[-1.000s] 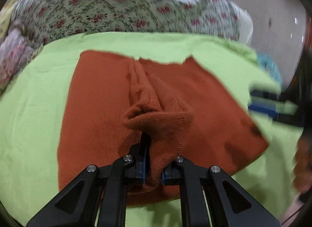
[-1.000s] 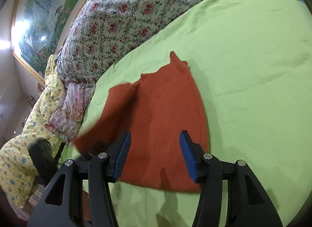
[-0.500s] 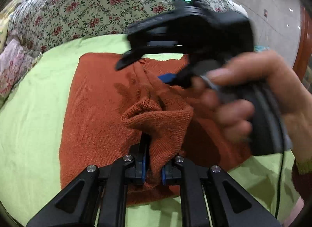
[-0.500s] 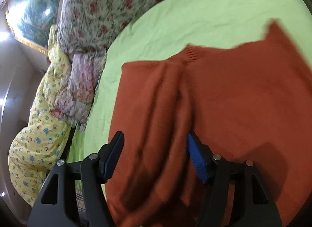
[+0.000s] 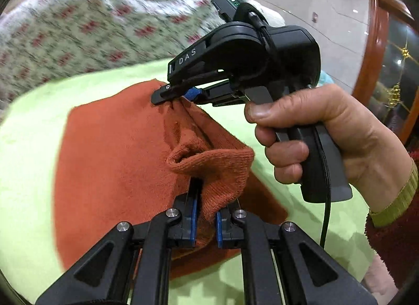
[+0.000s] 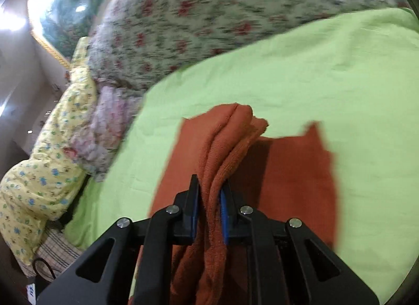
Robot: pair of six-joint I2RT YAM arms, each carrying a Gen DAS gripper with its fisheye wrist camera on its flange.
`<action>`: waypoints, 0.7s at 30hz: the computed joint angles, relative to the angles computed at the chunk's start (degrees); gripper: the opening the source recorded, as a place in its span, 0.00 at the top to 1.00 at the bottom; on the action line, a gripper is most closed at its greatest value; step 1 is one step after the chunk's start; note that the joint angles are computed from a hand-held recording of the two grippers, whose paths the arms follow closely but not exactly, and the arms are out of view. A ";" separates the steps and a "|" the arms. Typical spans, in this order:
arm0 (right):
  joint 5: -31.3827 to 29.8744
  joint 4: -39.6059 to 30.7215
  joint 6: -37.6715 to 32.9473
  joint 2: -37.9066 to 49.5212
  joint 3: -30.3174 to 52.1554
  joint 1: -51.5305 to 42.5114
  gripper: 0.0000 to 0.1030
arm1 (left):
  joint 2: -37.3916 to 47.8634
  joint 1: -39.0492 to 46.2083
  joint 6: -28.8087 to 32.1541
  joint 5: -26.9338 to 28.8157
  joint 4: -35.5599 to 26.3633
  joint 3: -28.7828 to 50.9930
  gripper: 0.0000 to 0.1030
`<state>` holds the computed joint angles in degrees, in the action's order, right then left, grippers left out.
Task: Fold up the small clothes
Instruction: 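Pinch the folded sweater middle with the left gripper while the right gripper grasps beside it, then open the left gripper while the right gripper folds the held sweater over onto itself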
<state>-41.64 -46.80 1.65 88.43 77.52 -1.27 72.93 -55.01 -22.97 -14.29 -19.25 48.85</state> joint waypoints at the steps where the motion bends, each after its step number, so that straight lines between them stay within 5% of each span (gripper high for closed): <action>1: 0.32 -1.35 -2.02 0.54 -0.28 -2.09 0.85 | 1.49 -0.39 -0.33 0.59 0.81 0.27 0.91; 9: -1.51 -1.08 -7.69 2.56 -4.04 -8.76 0.85 | 8.95 -2.54 -0.42 1.05 3.58 1.93 0.90; 13: 1.54 0.31 -7.59 2.47 -5.77 -8.32 0.79 | 7.84 -1.75 -0.51 3.17 2.73 1.00 0.80; 17: 1.57 0.79 -5.53 -1.19 -8.37 -10.07 0.69 | -0.07 -2.25 -0.69 3.24 -1.32 -2.93 0.70; 20: 1.13 0.62 -5.28 -7.84 -11.30 -12.77 0.68 | -9.85 -5.31 -1.91 -2.61 -7.41 -6.86 0.62; 21: 0.59 0.25 -5.42 -9.88 -12.15 -13.59 0.68 | -13.45 -6.15 -2.95 -5.09 -9.93 -8.35 0.53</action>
<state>-41.05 -46.55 -3.76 78.55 65.37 -14.86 59.48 -61.16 -25.93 -19.38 -29.18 40.50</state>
